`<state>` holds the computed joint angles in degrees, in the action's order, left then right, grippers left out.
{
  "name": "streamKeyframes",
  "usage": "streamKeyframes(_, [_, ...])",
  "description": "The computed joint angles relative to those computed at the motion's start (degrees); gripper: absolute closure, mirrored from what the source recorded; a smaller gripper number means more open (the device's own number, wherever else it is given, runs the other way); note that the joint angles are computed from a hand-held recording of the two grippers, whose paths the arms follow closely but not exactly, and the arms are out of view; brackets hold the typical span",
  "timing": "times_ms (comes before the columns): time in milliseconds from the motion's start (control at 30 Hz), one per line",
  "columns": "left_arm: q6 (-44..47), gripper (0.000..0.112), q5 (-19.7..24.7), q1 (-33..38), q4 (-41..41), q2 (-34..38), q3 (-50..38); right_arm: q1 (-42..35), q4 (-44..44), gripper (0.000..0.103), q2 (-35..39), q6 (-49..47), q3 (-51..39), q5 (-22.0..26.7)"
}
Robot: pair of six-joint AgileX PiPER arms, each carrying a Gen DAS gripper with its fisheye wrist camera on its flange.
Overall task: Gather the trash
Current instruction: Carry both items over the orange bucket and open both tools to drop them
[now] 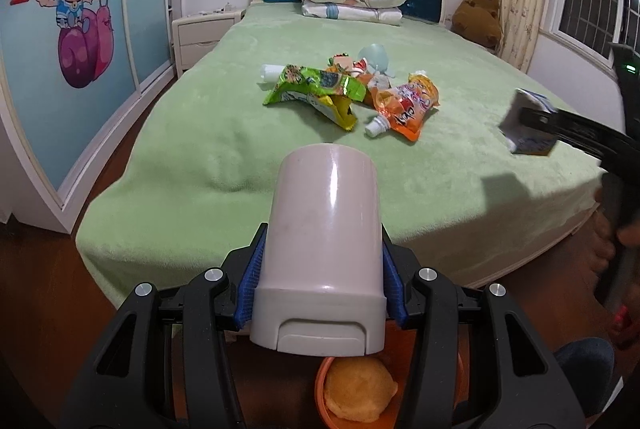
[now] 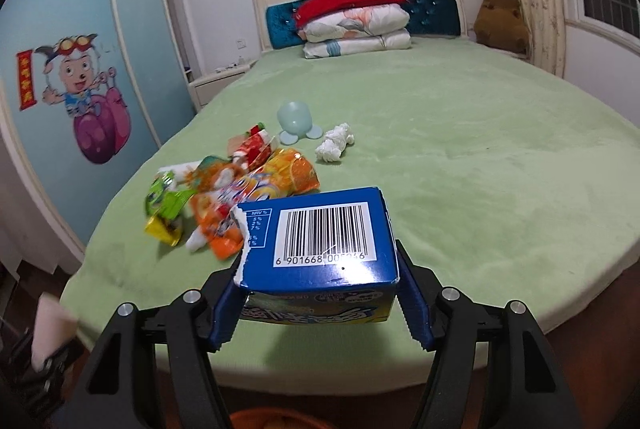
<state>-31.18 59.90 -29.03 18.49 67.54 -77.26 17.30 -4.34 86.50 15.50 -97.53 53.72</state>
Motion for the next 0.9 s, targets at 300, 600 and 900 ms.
streamKeyframes(300, [-2.3,0.064,2.2,-3.2,-0.7,-0.4,1.3,9.1,0.1,0.038,-13.1,-3.5,14.2,5.5])
streamKeyframes(600, [-1.7,0.064,1.0,-4.3,-7.3,2.8,9.0,15.7,5.0,0.038,-16.3,-1.3,34.9,7.4])
streamKeyframes(900, [0.7,0.064,-1.5,-3.6,-14.7,10.3,13.6,14.6,8.6,0.037,-11.7,-0.2,44.1,5.0])
